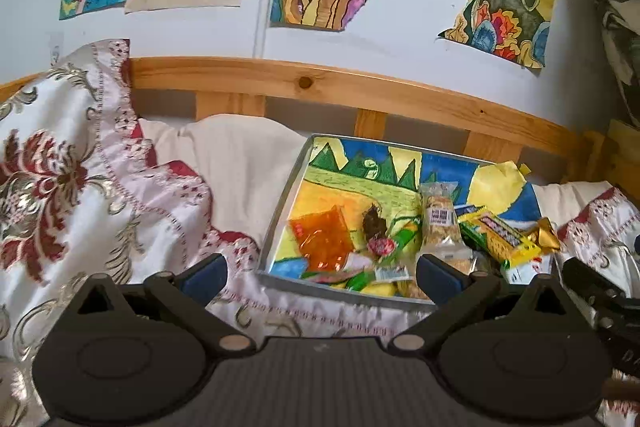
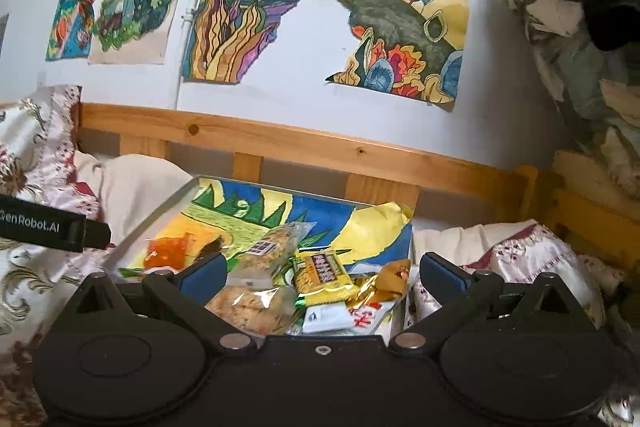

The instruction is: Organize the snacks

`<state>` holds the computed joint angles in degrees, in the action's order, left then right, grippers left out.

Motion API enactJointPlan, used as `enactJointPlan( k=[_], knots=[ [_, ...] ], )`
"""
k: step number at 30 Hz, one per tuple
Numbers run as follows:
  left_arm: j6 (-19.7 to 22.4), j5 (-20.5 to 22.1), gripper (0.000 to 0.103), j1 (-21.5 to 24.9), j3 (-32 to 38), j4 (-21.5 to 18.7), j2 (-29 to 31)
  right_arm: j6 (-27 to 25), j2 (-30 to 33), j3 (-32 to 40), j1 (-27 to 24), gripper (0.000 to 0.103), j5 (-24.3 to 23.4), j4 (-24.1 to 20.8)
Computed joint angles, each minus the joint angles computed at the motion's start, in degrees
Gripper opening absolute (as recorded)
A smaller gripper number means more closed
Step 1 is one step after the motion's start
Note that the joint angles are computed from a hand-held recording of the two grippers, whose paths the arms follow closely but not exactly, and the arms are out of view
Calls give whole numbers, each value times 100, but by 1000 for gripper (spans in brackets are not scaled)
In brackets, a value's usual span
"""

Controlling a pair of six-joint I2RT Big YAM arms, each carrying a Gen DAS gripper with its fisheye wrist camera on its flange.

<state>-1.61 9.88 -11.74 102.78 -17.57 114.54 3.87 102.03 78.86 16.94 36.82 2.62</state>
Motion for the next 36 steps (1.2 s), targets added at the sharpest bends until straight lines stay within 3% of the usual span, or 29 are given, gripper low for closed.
enactJointPlan(
  k=[10, 22, 30, 36],
  knots=[
    [148, 248, 102, 236, -1135, 531, -663, -7, -525, -622, 352, 102, 441, 214],
    [518, 534, 102, 387, -1843, 883, -1161, 111, -766, -926, 745, 102, 746, 241],
    [617, 852, 103, 491, -2006, 680, -1304, 767, -920, -1068, 935, 102, 732, -204],
    [943, 853, 103, 471, -2171, 681, -1379, 1263, -1005, -1141, 967, 102, 549, -601]
  ],
)
